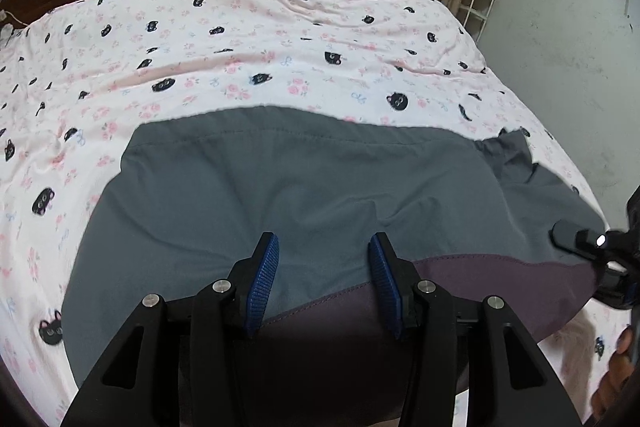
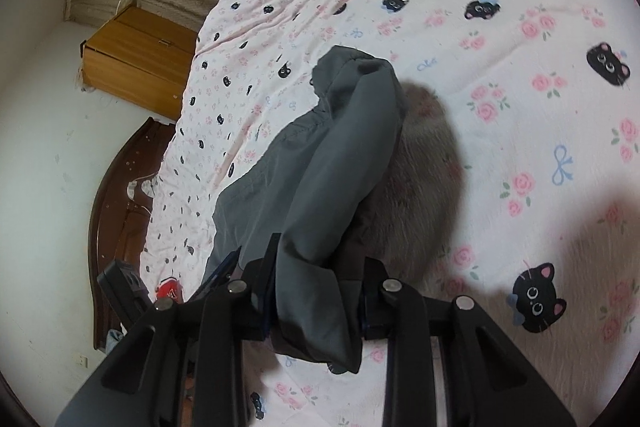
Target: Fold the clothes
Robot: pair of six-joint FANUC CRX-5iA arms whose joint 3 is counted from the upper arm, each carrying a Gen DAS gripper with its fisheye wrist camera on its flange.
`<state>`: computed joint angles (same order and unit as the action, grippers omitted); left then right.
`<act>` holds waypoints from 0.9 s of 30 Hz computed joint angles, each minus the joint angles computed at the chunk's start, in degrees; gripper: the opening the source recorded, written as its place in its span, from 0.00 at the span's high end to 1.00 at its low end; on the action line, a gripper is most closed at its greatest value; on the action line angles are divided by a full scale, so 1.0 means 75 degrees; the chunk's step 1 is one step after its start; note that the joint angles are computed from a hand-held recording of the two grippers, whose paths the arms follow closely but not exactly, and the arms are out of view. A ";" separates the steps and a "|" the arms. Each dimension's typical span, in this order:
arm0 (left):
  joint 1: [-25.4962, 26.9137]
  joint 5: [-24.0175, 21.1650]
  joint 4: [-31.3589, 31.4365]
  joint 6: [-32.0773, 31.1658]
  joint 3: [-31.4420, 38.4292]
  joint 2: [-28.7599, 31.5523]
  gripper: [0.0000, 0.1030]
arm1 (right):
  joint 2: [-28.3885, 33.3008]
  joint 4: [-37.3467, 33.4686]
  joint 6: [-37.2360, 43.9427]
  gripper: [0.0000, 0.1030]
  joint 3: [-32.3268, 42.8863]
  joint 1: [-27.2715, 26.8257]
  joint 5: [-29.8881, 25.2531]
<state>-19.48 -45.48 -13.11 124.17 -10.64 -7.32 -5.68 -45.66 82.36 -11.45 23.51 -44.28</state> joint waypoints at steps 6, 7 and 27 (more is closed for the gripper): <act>-0.0449 -0.0564 -0.0867 0.0338 0.0479 0.0440 0.57 | -0.0189 0.0784 -0.0111 0.71 0.0087 0.0626 0.0191; -0.0467 -0.0601 -0.0890 0.0354 0.0497 0.0455 0.57 | -0.0216 0.1044 -0.0229 0.71 0.0112 0.0803 0.0240; -0.1304 -0.0754 -0.1839 0.1216 0.0207 -0.0112 0.56 | -0.0330 0.4135 -0.1843 0.71 0.0075 0.2503 0.0536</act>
<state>-29.26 -51.14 -26.90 133.29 -9.09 -8.16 -8.15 -14.65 68.54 -10.88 42.28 -40.26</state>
